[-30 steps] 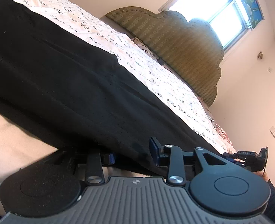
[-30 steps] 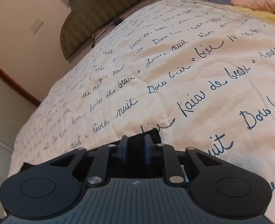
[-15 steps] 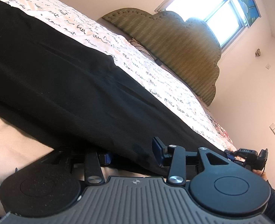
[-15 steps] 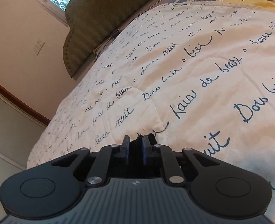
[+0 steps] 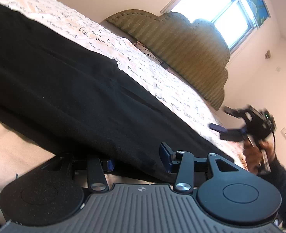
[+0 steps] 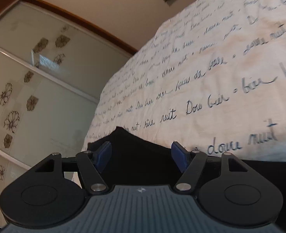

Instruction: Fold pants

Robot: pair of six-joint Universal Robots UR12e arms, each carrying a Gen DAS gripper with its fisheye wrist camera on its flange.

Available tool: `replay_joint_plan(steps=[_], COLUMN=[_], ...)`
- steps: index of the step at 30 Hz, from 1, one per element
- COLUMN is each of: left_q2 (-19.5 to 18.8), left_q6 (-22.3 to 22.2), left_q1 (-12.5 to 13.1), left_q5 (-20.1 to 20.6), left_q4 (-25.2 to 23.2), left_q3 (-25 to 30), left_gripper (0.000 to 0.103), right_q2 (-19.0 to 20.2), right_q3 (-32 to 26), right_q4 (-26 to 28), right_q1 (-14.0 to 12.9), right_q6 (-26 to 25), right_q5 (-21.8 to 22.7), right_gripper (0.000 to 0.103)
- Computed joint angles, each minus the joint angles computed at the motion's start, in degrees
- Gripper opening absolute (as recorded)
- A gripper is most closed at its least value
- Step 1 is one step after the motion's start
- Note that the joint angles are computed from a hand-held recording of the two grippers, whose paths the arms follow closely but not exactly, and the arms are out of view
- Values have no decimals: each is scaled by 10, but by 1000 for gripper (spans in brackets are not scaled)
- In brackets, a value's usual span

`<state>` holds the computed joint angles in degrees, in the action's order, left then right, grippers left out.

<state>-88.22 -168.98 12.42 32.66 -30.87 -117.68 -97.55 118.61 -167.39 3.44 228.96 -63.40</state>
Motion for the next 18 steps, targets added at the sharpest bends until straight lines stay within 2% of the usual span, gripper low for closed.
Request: replay_joint_plan(steps=[2, 4, 10, 14, 18], left_q2=[3, 2, -9, -12, -12], left_q6=[18, 31, 15, 15, 15], left_q1=[-1, 0, 7, 8, 9], left_q5=[-2, -12, -51, -63, -70], left_q4=[1, -4, -16, -19, -23], left_q3=[-3, -3, 0, -1, 0], left_gripper=[62, 66, 70, 73, 74], right_q2=[20, 33, 43, 51, 66], right_q3=[-27, -48, -75, -101, -120], right_q4=[62, 113, 205, 286, 339], right_q1=[4, 2, -18, -19, -22], right_q6=[-38, -75, -140, -204, -264], right_q5=[12, 34, 121, 126, 138], right_gripper=[68, 68, 68, 65, 63])
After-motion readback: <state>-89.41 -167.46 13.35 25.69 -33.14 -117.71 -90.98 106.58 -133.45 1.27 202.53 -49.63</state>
